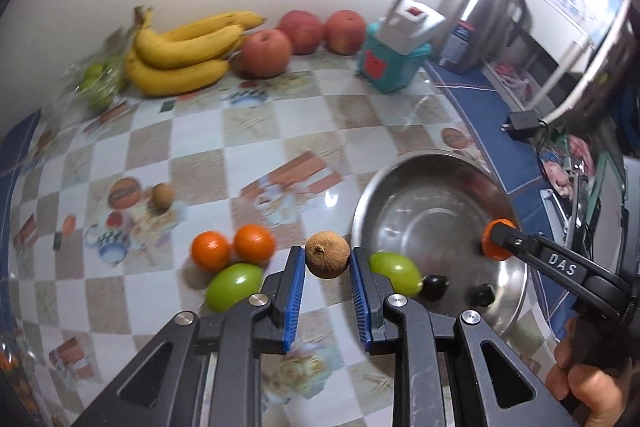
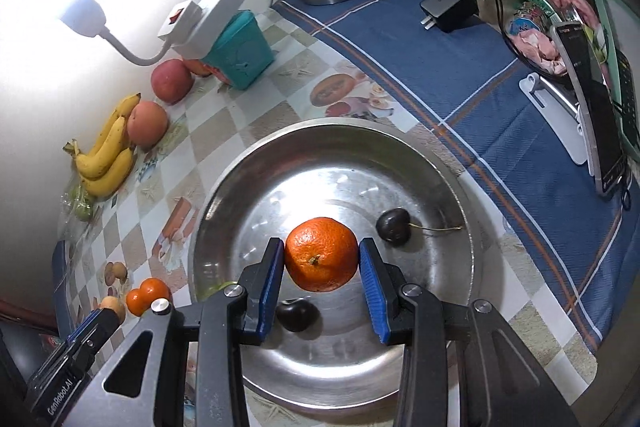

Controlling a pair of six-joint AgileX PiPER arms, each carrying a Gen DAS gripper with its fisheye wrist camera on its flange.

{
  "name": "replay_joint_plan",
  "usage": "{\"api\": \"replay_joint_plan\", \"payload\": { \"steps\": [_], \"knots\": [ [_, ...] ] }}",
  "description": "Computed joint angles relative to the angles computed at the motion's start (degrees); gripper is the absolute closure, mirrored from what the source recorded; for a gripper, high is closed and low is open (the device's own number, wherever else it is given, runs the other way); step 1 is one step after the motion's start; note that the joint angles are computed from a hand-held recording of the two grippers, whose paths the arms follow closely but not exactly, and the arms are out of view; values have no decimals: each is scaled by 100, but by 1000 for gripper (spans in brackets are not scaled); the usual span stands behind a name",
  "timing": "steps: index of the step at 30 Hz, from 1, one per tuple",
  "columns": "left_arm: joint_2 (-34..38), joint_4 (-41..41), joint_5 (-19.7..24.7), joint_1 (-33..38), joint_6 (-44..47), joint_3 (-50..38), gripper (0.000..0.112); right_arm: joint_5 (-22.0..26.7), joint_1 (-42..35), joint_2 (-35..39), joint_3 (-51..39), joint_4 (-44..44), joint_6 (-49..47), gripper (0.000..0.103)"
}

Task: Organize fruits
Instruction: 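Carry the kiwi in the left tool while the right tool carries the orange to the basin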

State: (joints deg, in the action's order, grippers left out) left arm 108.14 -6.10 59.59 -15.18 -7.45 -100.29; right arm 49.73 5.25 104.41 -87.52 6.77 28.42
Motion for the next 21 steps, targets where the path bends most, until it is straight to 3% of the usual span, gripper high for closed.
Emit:
{"api": "replay_joint_plan", "payload": {
  "steps": [9, 21],
  "knots": [
    [492, 15, -344, -409, -96, -297, 88, -89, -64, 200, 91, 151, -350, 63],
    [1214, 428, -306, -690, -212, -930, 87, -343, -84, 376, 50, 128, -480, 63]
  ]
}}
